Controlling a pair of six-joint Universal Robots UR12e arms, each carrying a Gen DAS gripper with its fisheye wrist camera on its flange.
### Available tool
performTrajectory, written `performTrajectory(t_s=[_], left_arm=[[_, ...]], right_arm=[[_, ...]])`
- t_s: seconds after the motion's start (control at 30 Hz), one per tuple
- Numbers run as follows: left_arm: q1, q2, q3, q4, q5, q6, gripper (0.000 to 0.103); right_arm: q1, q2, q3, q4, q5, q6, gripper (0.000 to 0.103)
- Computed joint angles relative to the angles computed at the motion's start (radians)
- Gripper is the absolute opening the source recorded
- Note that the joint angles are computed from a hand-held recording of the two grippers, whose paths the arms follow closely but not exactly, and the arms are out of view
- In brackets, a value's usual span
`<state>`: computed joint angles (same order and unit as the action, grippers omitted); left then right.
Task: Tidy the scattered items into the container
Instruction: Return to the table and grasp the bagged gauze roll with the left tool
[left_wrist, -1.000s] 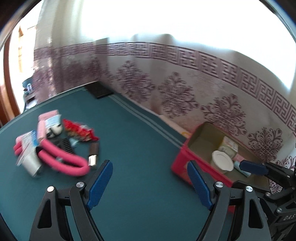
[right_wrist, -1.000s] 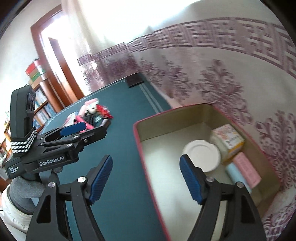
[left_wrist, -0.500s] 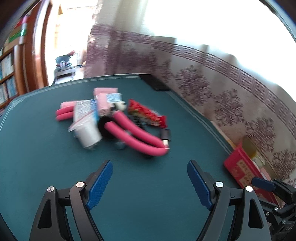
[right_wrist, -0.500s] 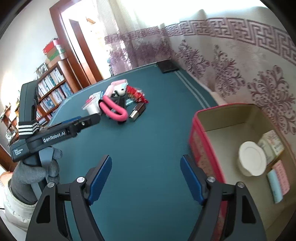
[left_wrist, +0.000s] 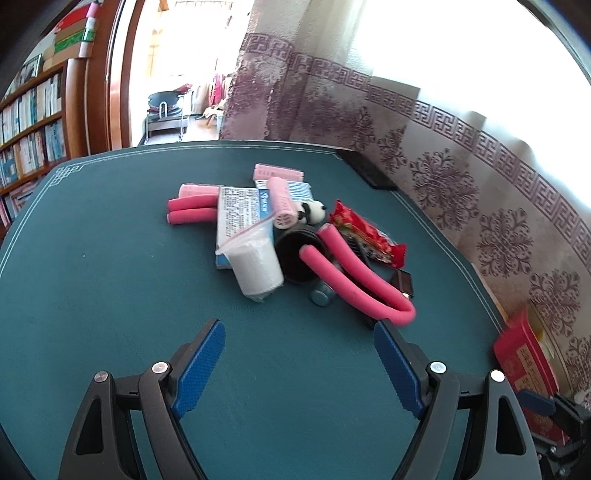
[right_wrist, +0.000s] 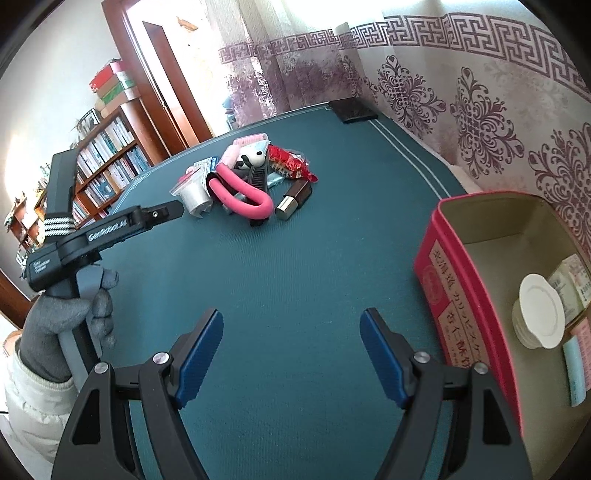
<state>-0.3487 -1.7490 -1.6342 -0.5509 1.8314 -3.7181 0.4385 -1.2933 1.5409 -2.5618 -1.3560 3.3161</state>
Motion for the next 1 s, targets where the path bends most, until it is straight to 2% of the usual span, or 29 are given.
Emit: performTrajectory(t_s=[0.3, 0.63, 0.73, 0.77, 0.93, 1.0], left_arm=[[0.037, -0.028, 0.032, -0.041, 0.024, -0.059, 0.084], [0.065, -0.07, 0.071, -0.073, 0.036, -0.066, 0.084], [0.073, -0.083, 0.082, -0.071, 0.018, -0.055, 0.067], [0.077, -0.084, 0.082, -0.069, 0.004, -0.053, 0.056], [0.082, -0.074, 0.055, -0.036, -0.019, -0.031, 0.049], [0.085, -0.059, 0.037, -0.02, -0.036, -0.035, 0.037]], right_arm=[[-0.011, 0.009, -0.002, 0.006, 0.036, 0.004, 0.08], [-0.017, 0.032, -0.029, 0.03, 0.054, 0.006, 0.08], [-0.014, 0.041, -0.044, 0.043, 0.052, -0.006, 0.08], [-0.012, 0.044, -0.049, 0.047, 0.05, -0.01, 0.08], [-0.003, 0.065, -0.083, 0.067, 0.048, -0.029, 0.08], [0.002, 0.081, -0.106, 0.078, 0.051, -0.04, 0.08]])
